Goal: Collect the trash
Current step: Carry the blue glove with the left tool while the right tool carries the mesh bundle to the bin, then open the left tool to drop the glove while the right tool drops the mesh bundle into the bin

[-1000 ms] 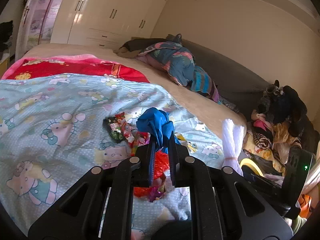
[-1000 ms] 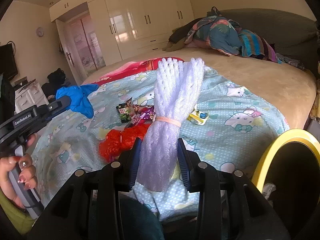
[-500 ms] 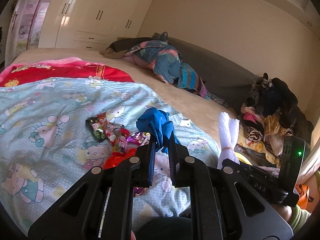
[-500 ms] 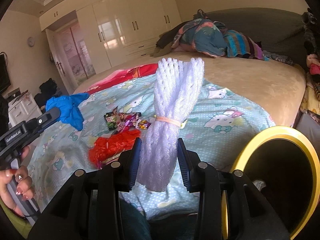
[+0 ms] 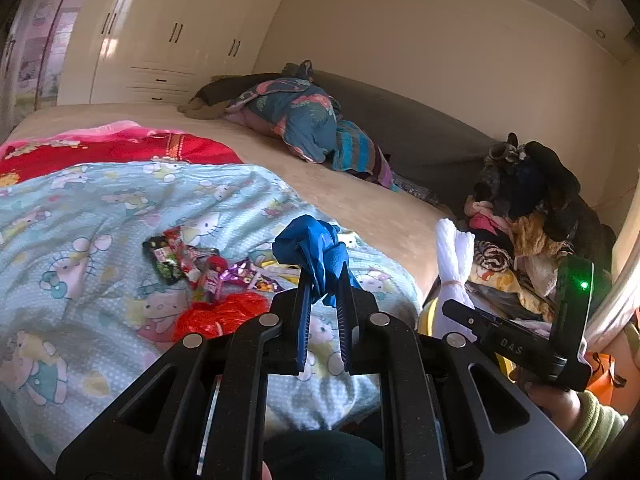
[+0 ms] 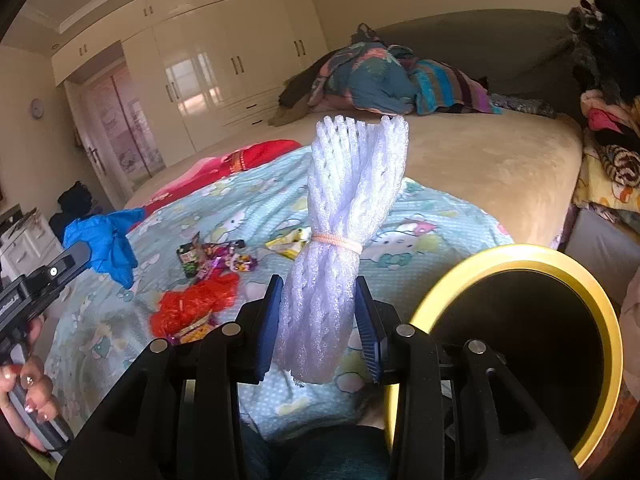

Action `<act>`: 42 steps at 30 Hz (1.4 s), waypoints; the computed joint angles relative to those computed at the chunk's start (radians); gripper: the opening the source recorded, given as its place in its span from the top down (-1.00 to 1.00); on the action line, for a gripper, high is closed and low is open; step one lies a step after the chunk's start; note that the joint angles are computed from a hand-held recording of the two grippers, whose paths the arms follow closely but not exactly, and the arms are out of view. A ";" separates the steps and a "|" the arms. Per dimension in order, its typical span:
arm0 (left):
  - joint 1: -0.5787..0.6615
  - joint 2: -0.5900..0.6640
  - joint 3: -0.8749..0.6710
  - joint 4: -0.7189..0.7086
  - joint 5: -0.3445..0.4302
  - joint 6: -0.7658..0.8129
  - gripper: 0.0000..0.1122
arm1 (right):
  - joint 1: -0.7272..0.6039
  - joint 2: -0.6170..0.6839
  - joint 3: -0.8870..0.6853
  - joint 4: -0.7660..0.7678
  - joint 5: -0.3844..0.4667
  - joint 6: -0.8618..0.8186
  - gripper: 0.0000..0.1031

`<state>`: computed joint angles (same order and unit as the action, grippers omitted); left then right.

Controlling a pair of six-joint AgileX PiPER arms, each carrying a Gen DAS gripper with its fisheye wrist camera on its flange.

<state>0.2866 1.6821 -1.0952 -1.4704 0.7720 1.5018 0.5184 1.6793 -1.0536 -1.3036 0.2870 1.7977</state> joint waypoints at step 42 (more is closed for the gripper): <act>-0.408 -0.004 0.052 0.001 -0.159 0.094 0.86 | -0.263 -0.012 0.221 -0.037 -0.059 0.157 0.34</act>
